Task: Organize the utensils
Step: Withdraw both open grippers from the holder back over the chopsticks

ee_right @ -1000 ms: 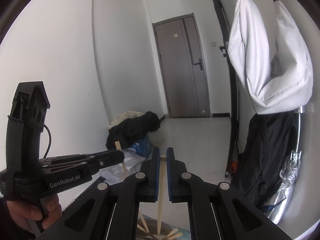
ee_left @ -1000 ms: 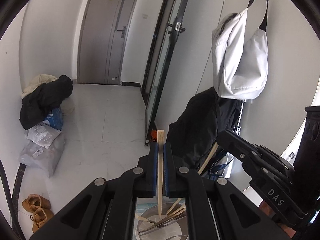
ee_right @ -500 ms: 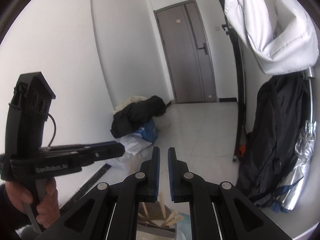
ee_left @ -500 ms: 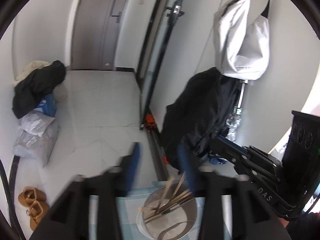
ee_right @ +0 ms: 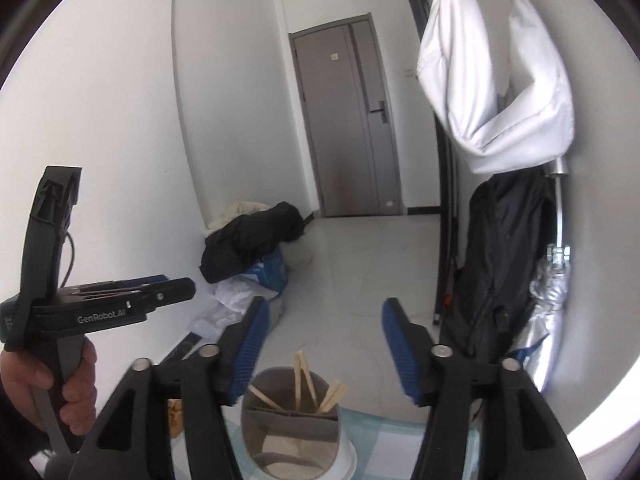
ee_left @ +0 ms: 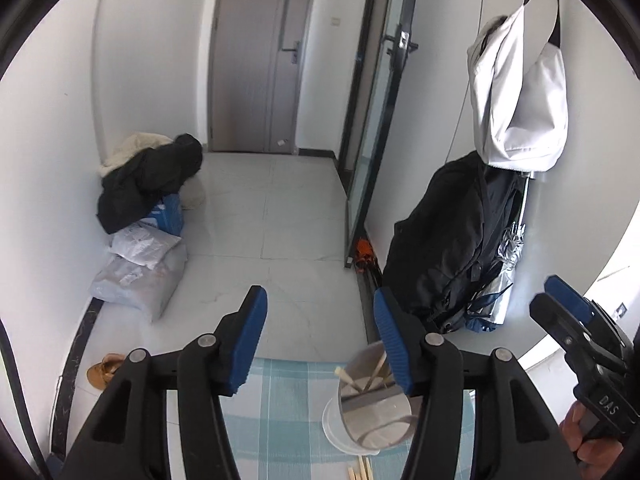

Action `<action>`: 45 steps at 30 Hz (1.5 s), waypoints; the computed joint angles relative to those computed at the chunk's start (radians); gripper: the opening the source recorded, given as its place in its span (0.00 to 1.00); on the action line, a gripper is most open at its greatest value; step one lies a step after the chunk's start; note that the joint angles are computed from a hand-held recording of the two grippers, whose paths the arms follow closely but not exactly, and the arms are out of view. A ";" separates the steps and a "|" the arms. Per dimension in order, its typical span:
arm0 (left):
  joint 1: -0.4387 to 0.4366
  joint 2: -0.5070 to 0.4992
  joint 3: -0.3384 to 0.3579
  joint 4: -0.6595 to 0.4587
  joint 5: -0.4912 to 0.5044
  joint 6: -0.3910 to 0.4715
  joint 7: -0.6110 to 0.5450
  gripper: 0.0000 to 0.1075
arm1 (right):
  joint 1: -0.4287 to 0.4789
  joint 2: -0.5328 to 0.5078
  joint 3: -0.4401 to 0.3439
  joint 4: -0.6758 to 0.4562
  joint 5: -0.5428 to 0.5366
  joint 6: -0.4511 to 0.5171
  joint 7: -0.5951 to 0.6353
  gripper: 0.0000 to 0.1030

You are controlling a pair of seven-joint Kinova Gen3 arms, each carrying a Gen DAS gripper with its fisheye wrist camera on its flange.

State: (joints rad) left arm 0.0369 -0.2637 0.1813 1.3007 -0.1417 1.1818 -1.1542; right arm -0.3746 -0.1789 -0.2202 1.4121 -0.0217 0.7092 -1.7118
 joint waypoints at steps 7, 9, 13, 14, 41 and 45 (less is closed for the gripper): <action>-0.063 -0.077 0.152 0.012 -0.140 0.039 0.126 0.78 | 0.024 -0.098 -0.044 0.048 0.024 0.028 -0.061 0.76; -0.077 -0.100 0.184 0.014 -0.157 0.053 0.150 0.79 | 0.039 -0.129 -0.069 0.067 0.044 0.027 -0.080 0.79; -0.121 -0.153 0.248 0.038 -0.185 0.057 0.179 0.88 | 0.061 -0.193 -0.107 0.104 0.064 0.041 -0.106 0.84; -0.132 -0.166 0.258 0.042 -0.188 0.059 0.177 0.90 | 0.065 -0.208 -0.108 0.115 0.061 0.039 -0.110 0.86; -0.255 -0.391 0.270 0.355 0.044 -0.006 0.172 0.92 | 0.152 -0.390 -0.201 0.392 0.009 0.082 -0.150 0.96; -0.258 -0.383 0.274 0.406 0.039 -0.026 0.194 0.92 | 0.150 -0.365 -0.212 0.404 0.020 0.100 -0.156 0.95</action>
